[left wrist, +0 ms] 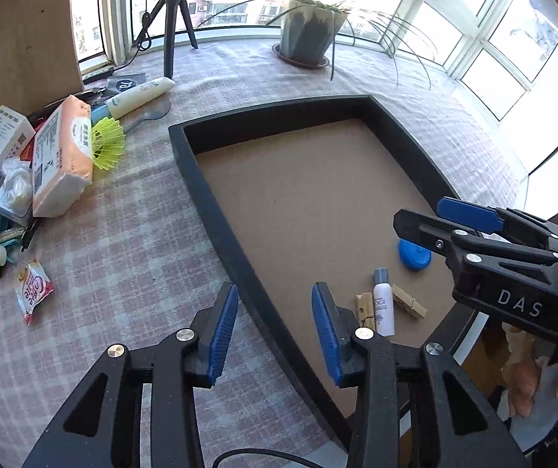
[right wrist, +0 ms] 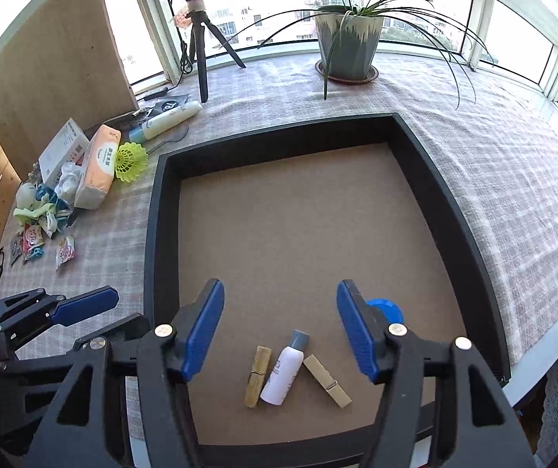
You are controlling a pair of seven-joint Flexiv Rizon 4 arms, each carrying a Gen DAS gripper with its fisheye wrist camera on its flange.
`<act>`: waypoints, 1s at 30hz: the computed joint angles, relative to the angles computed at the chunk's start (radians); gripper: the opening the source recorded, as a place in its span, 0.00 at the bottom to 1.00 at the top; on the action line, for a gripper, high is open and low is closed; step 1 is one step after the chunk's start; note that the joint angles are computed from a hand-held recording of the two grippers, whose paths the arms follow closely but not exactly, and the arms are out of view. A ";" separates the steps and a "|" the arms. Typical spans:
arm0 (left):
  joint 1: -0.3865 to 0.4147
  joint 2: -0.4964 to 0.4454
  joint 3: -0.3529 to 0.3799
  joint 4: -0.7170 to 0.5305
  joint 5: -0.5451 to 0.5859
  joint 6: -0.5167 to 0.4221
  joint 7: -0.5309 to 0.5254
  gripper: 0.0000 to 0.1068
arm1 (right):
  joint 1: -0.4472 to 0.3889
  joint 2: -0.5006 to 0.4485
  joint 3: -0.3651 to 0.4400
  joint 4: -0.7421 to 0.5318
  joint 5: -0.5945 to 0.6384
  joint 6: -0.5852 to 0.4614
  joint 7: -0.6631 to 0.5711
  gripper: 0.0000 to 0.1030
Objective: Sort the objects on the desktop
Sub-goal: 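Grasp a coffee-mate sachet with the right tool while the left tool grasps a blue plastic clothespin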
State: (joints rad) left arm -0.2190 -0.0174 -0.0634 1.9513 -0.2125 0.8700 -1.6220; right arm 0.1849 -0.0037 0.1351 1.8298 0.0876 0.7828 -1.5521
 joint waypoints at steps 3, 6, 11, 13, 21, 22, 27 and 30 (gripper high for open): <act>0.028 0.032 0.033 0.036 0.016 -0.008 -0.014 0.35 | 0.018 -0.006 0.015 -0.003 0.023 0.038 -0.025 0.58; 0.067 0.060 0.064 0.071 0.025 -0.017 -0.031 0.35 | 0.043 -0.017 0.031 -0.002 -0.004 0.068 -0.018 0.58; 0.152 0.104 0.116 0.126 0.051 -0.026 -0.041 0.35 | 0.086 -0.053 0.052 -0.041 -0.002 0.066 0.011 0.58; 0.192 0.112 0.135 0.139 0.065 -0.032 -0.054 0.35 | 0.108 -0.076 0.062 -0.073 -0.006 0.037 0.016 0.58; 0.332 0.090 0.198 0.157 0.077 -0.050 -0.012 0.37 | 0.200 -0.204 0.105 -0.245 -0.037 -0.100 0.002 0.63; 0.344 0.083 0.200 0.156 0.079 -0.051 -0.002 0.39 | 0.209 -0.223 0.112 -0.274 -0.024 -0.126 -0.010 0.63; 0.377 0.054 0.202 0.153 0.085 -0.045 0.025 0.51 | 0.264 -0.313 0.141 -0.384 0.017 -0.225 -0.031 0.65; 0.382 0.041 0.198 0.151 0.094 -0.029 0.029 0.56 | 0.306 -0.359 0.143 -0.417 -0.008 -0.248 -0.021 0.65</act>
State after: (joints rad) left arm 0.1629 0.0234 0.1346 2.1022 -0.1189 0.8412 -1.5934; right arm 0.4909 -0.3624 0.2785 1.4132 0.0797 0.5350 -1.5728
